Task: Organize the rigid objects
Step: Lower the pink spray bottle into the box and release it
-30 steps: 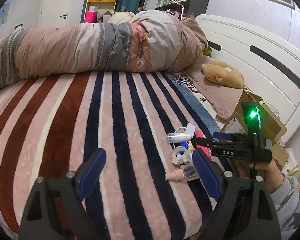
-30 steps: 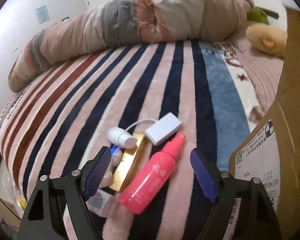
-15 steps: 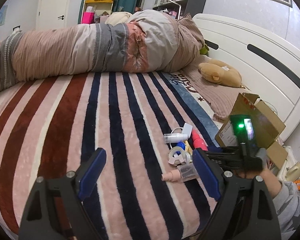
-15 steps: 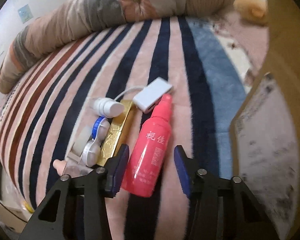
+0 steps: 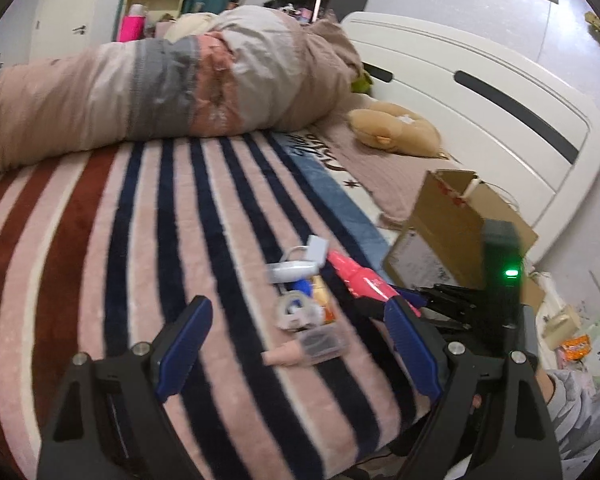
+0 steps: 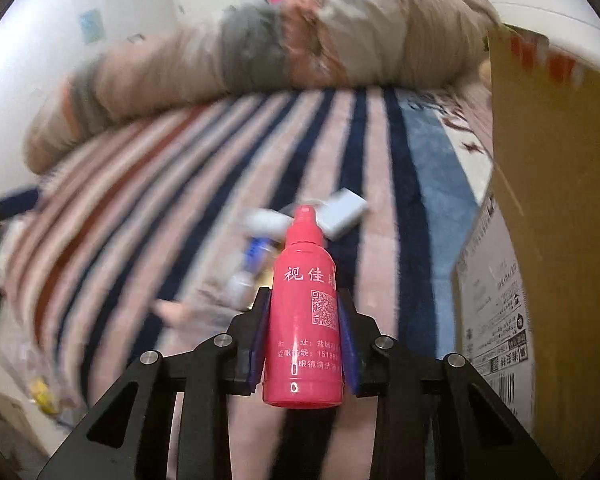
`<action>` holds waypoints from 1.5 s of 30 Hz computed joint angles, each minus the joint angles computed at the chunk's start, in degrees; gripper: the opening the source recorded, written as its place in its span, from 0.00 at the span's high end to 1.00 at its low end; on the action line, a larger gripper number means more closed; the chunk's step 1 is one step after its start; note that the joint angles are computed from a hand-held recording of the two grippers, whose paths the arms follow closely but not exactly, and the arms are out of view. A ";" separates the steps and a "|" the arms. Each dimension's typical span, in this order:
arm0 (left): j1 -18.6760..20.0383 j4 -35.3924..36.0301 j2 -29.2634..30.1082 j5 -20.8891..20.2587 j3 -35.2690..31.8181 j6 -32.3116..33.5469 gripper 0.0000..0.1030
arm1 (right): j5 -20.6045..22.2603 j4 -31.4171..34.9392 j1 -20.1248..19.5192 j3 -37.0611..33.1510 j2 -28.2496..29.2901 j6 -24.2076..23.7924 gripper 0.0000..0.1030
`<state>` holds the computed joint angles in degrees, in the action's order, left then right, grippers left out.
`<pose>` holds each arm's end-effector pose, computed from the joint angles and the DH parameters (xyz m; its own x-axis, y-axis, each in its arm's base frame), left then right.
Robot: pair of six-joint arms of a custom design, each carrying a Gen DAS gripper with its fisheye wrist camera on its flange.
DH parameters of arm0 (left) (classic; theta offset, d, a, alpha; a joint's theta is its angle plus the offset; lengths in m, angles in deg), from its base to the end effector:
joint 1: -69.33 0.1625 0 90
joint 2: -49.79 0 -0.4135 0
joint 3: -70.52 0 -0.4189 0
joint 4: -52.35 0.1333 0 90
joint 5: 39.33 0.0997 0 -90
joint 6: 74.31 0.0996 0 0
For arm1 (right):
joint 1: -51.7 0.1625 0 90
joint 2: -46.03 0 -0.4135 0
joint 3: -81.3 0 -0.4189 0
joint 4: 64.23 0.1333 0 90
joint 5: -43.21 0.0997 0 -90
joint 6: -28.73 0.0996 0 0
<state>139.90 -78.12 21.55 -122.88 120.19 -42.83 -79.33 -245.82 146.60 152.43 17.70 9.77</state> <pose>-0.1567 -0.8787 0.1441 -0.6453 0.7179 -0.2609 0.7639 0.6057 -0.2228 0.1478 -0.7905 0.0938 -0.8088 0.0999 0.5796 -0.3374 0.7284 -0.5963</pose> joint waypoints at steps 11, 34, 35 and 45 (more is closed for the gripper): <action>-2.61 12.95 4.35 -14.22 -9.97 -1.02 0.47 | 17.75 -7.38 2.74 9.85 -9.22 -9.43 0.74; -15.27 26.97 22.41 -7.80 -25.91 6.71 0.71 | -1.74 -6.32 -3.35 23.32 -24.65 -4.36 0.74; -15.20 28.07 23.17 -7.67 -27.21 6.49 0.71 | -2.32 -5.65 -3.41 23.24 -24.57 -4.01 0.74; -14.95 21.69 19.88 -5.23 -21.87 5.51 0.32 | -10.65 -8.04 -1.90 19.89 -20.94 -5.45 0.62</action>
<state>124.95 -56.43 41.43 -128.11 98.32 -37.33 -89.97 -253.86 144.70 172.32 -3.24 4.31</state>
